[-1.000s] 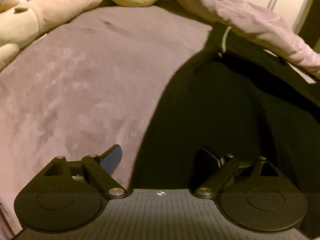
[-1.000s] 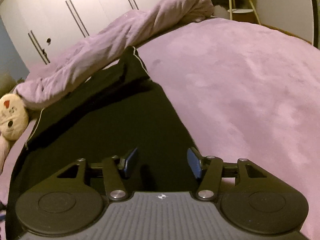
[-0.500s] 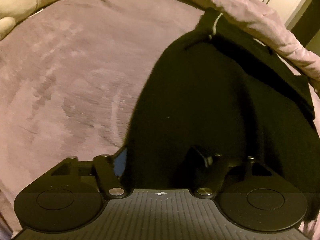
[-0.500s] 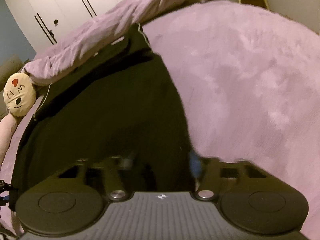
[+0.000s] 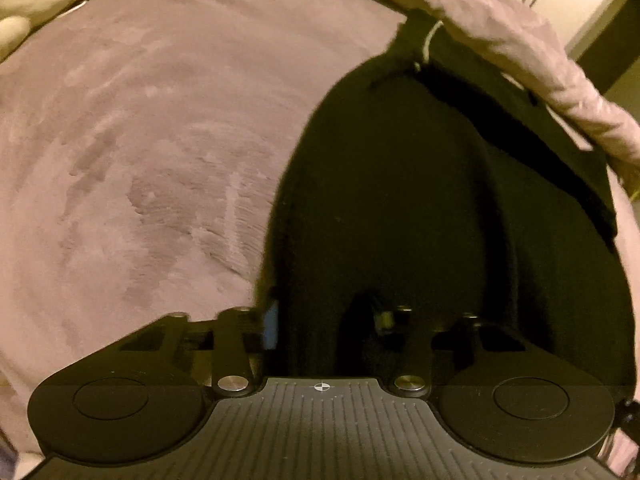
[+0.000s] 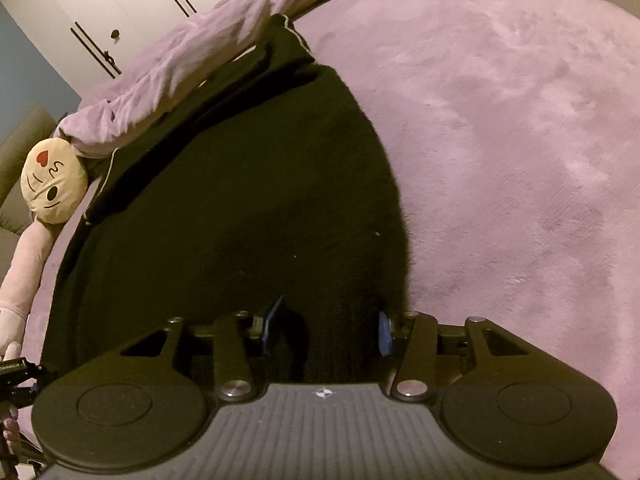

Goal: Fold small clothes

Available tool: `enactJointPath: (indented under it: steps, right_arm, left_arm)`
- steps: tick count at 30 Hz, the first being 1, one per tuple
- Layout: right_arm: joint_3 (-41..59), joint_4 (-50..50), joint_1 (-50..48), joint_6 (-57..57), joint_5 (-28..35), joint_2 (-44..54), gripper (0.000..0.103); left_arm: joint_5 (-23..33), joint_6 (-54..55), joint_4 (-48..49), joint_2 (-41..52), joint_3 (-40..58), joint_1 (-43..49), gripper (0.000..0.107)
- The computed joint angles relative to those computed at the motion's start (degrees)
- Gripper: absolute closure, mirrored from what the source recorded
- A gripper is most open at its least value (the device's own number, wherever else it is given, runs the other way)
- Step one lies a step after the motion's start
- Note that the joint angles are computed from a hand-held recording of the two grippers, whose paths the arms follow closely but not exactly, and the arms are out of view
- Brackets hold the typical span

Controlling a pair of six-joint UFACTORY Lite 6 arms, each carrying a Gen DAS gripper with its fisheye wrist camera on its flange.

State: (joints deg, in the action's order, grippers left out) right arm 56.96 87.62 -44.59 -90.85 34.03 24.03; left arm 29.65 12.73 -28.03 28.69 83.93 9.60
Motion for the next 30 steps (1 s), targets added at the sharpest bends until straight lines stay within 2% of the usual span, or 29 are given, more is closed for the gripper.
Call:
enactJointPath:
  steps: [2, 6, 13, 16, 19, 21, 23, 24, 25, 26, 30]
  right_arm:
    - [-0.16, -0.2, 0.45, 0.21, -0.17, -0.55, 0.087]
    - [-1.71, 2.95, 0.72, -3.2, -0.53, -3.4, 0.089]
    - [-6.16, 8.2, -2.98, -13.92, 0.48, -13.79, 0.094]
    - [-4.77, 4.55, -5.13, -11.67, 1.95, -13.73, 0.094]
    - [-2.27, -0.33, -4.85, -8.78, 2.2, -9.45, 0.092]
    - [-0.89, -1.03, -3.91, -6.62, 1.26, -6.82, 0.087]
    - [0.63, -0.48, -4.04, -4.28, 1.51, -4.2, 0.073]
    - [1.74, -0.49, -4.46, -2.9, 2.35, -2.58, 0.066]
    - [3.42, -1.19, -4.8, -0.75, 2.98, -0.69, 0.058]
    - [4.94, -1.25, -4.98, 0.36, 3.37, 1.03, 0.057]
    - [10.74, -2.43, -3.78, 3.62, 4.49, 6.83, 0.057]
  left_arm:
    - [1.84, 1.24, -2.09, 0.05, 0.86, 0.34, 0.094]
    - [1.72, 3.46, -5.15, -3.31, -1.72, 0.11, 0.095]
    - [7.83, 21.25, -28.62, -15.39, -10.64, 4.46, 0.096]
    - [8.69, 22.86, -30.98, -17.73, -13.39, 4.64, 0.095]
    - [6.02, 14.96, -22.28, -14.03, -11.93, 1.6, 0.093]
    - [4.51, 10.99, -17.29, -11.26, -11.4, -0.06, 0.086]
    - [3.59, 9.86, -14.98, -9.71, -11.49, -1.1, 0.082]
    - [3.06, 10.55, -15.07, -9.15, -11.55, -1.41, 0.068]
    - [2.63, 9.76, -14.31, -8.35, -10.97, -1.79, 0.064]
    - [2.06, 8.97, -13.9, -7.41, -10.43, -2.01, 0.061]
    - [2.47, 10.05, -17.41, -4.18, -7.9, -2.0, 0.062]
